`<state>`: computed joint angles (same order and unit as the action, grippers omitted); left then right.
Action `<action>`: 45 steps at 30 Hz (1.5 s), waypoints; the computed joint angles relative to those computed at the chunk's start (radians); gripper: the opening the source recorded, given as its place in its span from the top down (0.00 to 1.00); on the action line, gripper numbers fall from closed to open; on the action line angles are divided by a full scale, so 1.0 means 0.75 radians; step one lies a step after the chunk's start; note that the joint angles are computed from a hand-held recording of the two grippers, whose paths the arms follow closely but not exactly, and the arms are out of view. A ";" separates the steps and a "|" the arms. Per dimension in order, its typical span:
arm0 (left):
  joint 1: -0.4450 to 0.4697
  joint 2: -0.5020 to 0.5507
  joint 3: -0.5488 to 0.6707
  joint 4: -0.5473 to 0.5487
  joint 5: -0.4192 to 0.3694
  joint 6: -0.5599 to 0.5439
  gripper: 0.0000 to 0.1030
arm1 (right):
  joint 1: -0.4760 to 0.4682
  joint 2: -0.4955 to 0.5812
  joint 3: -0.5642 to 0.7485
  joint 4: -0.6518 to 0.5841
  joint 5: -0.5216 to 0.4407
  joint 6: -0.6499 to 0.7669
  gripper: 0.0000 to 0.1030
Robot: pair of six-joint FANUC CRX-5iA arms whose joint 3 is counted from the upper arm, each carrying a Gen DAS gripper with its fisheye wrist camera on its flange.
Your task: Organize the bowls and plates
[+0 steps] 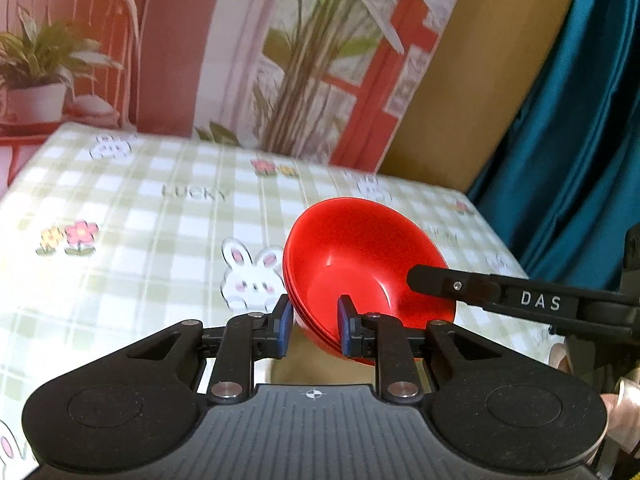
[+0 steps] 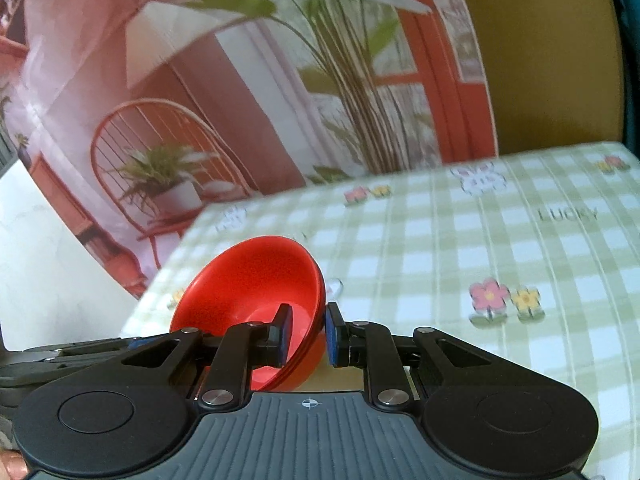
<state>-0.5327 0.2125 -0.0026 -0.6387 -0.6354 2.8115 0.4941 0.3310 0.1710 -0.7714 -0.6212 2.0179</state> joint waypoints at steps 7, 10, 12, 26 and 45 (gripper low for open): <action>0.003 0.043 -0.012 0.088 0.007 -0.062 0.77 | -0.003 0.016 -0.040 0.047 -0.017 -0.040 0.83; 0.011 0.054 -0.018 0.130 0.011 -0.099 0.77 | -0.005 0.019 -0.051 0.055 -0.022 -0.047 0.83; 0.016 0.059 -0.020 0.149 0.012 -0.119 0.77 | -0.006 0.022 -0.051 0.059 -0.026 -0.054 0.83; 0.016 0.086 0.018 0.169 -0.056 -0.120 0.77 | -0.008 0.050 -0.035 0.051 -0.053 -0.032 0.83; -0.099 0.048 0.126 -0.072 -0.311 0.032 0.67 | -0.024 -0.080 -0.115 0.022 0.067 0.103 0.73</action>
